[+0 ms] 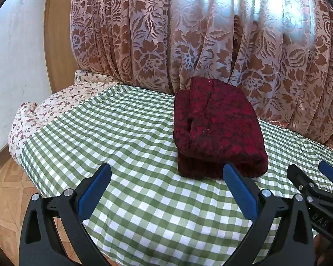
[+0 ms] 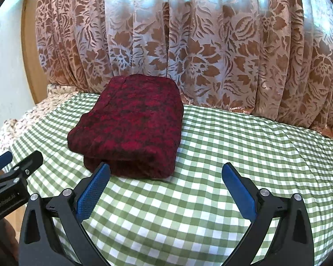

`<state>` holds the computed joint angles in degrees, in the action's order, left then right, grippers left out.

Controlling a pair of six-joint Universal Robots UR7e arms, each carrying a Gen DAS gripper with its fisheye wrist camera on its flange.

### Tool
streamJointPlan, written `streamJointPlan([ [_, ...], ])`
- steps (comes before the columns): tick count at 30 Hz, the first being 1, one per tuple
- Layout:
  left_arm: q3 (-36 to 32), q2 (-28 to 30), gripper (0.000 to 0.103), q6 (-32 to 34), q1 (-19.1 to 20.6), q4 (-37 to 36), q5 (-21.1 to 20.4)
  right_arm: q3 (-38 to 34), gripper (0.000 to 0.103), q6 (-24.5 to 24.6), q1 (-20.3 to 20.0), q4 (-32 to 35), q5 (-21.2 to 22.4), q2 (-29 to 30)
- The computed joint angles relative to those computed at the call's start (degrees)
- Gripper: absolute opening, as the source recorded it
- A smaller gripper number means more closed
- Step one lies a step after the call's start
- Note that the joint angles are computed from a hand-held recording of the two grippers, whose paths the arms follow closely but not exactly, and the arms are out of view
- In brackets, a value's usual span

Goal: Fold small clothes

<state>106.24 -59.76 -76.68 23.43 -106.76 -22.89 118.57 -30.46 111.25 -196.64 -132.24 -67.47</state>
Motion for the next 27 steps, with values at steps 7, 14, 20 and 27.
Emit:
streamJointPlan([
  [7, 0.41, -0.45, 0.101, -2.93, -0.92, 3.23, -0.21, 1.78, 0.1, 0.05, 0.27, -1.18, -0.45, -0.29],
  [14, 0.52, -0.68, 0.101, -3.51, -1.34, 4.33, 0.35, 2.46, 0.1, 0.14, 0.53, -1.3, 0.11, -0.56],
  [20, 0.03, -0.51, 0.101, -4.67, -1.53, 5.91, 0.85, 2.67, 0.1, -0.23, 0.46, -2.07, 0.33, -0.61],
  [27, -0.01, -0.6, 0.101, -4.83, -1.69, 6.4, 1.0, 2.63, 0.1, 0.27, 0.4, -1.82, 0.83, -0.79],
])
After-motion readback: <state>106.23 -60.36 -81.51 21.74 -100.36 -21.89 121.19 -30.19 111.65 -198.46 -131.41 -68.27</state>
